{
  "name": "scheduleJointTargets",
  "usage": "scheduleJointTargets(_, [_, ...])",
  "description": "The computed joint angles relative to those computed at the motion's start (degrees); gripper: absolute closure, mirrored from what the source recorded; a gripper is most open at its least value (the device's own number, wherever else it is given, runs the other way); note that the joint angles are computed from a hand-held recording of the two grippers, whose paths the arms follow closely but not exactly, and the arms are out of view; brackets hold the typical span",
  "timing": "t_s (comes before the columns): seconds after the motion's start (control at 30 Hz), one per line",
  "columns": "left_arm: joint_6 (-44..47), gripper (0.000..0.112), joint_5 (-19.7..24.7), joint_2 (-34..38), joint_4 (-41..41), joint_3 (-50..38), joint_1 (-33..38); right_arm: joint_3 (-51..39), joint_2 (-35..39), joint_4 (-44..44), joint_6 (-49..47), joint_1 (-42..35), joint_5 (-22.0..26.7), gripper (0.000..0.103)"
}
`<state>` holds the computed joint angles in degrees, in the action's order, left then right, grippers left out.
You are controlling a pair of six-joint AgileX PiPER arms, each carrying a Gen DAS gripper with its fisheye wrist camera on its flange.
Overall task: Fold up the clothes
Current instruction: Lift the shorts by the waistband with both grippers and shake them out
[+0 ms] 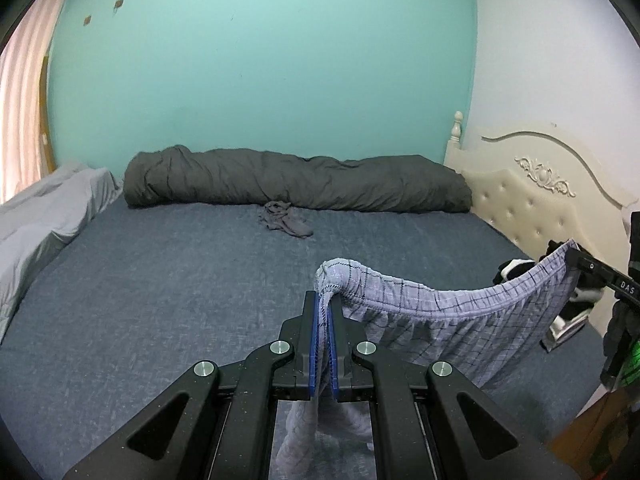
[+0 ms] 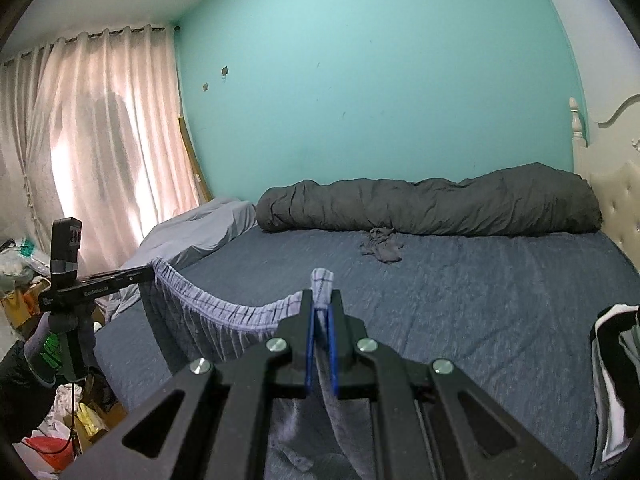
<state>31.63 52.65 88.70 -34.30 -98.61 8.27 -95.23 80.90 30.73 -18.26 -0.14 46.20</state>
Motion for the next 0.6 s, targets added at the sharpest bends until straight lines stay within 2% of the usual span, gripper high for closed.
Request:
scheduleJointTargets(0.13, [0.4, 0.108, -2.4, -2.4, 0.7, 4.6, -1.2, 2.7, -1.4, -0.5, 0.3, 0.5, -0.7, 0.098])
scheduleJointTargets(0.27, [-1.2, 0.108, -4.0, -0.6, 3.0, 5.7, -3.1, 4.2, -0.4, -1.7, 1.0, 0.9, -2.2, 0.098])
scheduleJointTargets(0.43, [-5.1, 0.108, -6.6, 7.5, 7.6, 2.9, -5.8, 5.2, 5.3, -1.0, 0.0, 0.0, -4.6, 0.098])
scheduleJointTargets(0.6, [-8.8, 0.108, -9.4, 19.3, 11.3, -3.0, -8.3, 2.6, 15.9, -2.4, -0.6, -0.8, -7.2, 0.098])
